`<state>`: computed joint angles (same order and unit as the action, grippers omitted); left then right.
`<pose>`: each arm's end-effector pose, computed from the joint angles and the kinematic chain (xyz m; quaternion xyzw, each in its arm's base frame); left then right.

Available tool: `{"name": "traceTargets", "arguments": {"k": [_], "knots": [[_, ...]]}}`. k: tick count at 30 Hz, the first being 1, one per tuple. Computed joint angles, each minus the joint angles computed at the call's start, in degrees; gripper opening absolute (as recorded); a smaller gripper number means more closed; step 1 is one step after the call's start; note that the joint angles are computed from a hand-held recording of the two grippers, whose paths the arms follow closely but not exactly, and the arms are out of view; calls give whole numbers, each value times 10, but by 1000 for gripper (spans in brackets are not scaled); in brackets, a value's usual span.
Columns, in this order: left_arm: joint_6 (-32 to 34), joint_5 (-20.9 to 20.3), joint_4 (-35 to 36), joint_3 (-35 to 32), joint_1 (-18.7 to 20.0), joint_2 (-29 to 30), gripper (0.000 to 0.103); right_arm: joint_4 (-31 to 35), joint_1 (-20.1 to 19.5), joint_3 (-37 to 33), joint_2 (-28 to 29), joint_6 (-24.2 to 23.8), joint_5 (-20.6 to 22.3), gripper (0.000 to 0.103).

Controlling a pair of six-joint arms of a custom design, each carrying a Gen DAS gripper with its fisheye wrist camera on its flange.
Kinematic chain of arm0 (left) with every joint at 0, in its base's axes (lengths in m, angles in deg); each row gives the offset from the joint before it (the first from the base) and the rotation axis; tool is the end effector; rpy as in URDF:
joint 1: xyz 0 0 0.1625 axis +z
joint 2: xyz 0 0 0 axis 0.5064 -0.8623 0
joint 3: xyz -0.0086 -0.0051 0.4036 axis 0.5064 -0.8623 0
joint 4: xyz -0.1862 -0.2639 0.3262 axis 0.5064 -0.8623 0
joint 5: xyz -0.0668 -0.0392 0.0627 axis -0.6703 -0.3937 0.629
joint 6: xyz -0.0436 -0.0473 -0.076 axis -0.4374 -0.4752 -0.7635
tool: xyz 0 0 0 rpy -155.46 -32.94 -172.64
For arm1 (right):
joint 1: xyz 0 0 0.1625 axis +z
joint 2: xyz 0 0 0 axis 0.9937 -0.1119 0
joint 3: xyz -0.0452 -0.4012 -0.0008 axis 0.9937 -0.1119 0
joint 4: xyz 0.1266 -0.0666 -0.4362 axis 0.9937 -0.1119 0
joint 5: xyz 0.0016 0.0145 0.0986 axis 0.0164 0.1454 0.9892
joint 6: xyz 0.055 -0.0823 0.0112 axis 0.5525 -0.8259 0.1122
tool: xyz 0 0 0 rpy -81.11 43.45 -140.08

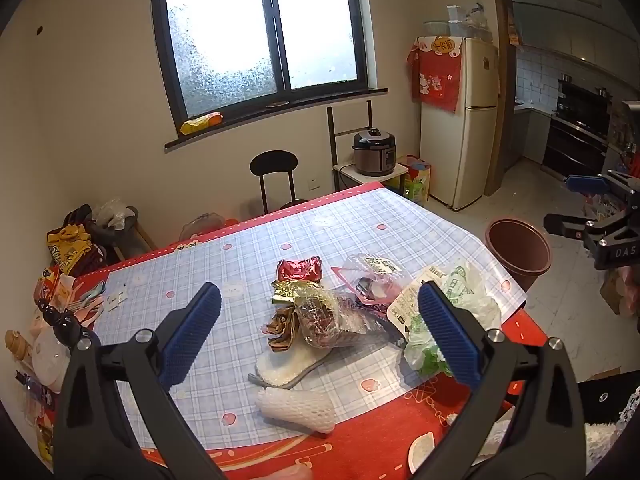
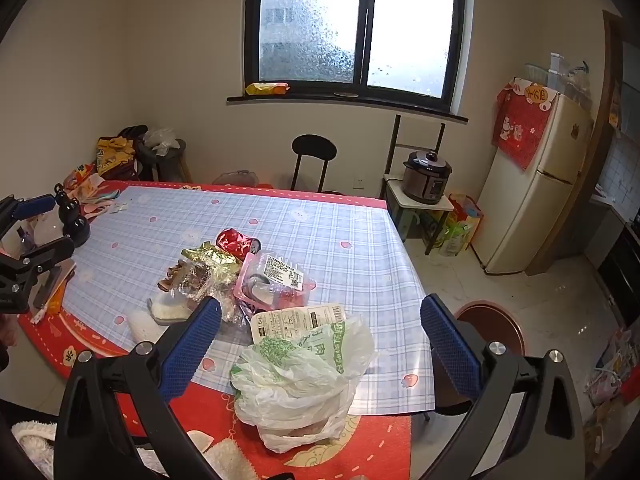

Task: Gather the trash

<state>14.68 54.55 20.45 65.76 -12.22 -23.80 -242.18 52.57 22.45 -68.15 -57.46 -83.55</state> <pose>-0.2703 -0.3245 0.5040 0.2236 0.8006 -0.3991 0.3870 0.4923 -0.3837 0.2491 0.3379 -0.8427 0.3173 0.2738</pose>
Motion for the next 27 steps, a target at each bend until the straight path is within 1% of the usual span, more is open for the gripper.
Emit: {"name": "traceTargets", "arguments": {"k": [9, 27], "knots": [[5, 1, -9, 2, 3, -1, 97, 0, -1, 0, -1, -1, 0, 98], [-3, 1, -2, 3, 0, -2, 97, 0, -3, 1, -2, -3, 2, 98]]}}
